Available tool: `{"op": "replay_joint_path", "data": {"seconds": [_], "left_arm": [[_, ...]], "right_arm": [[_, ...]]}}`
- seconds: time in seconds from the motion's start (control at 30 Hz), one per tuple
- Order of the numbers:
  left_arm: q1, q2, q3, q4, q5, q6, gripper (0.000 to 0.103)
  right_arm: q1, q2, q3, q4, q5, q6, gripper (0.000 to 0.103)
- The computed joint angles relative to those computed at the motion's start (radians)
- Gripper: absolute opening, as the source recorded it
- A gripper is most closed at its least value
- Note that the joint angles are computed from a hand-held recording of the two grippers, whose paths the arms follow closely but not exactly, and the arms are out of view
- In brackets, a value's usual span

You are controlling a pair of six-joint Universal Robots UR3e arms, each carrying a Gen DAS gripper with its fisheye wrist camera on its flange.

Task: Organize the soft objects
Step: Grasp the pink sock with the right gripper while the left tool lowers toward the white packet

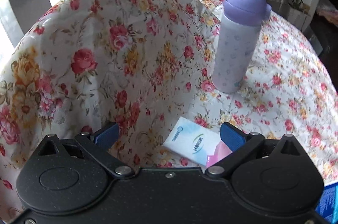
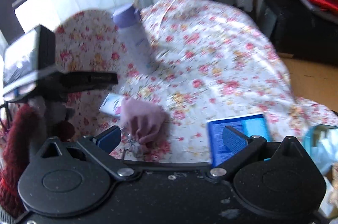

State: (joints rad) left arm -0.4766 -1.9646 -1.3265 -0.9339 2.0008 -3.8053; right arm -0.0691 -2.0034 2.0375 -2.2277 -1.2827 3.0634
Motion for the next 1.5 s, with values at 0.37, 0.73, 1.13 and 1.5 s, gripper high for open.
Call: {"op": "replay_joint_path", "data": {"seconds": [0.37, 0.73, 1.13, 1.5], "left_arm": [[0.005, 0.040, -0.112, 0.192, 0.005, 0.003, 0.099], [0.045, 0.065, -0.186, 0.304, -0.070, 0.008, 0.099], [0.048, 0.053, -0.186, 0.307, -0.091, 0.025, 0.099], [0.036, 0.017, -0.135, 0.256, -0.072, 0.050, 0.099]], "right_arm": [[0.224, 0.429, -0.170, -0.202, -0.145, 0.072, 0.103], [0.271, 0.615, -0.294, -0.200, -0.149, 0.082, 0.103], [0.258, 0.630, -0.321, -0.145, -0.135, 0.080, 0.058], [0.103, 0.431, -0.225, -0.129, -0.139, 0.110, 0.057]]}}
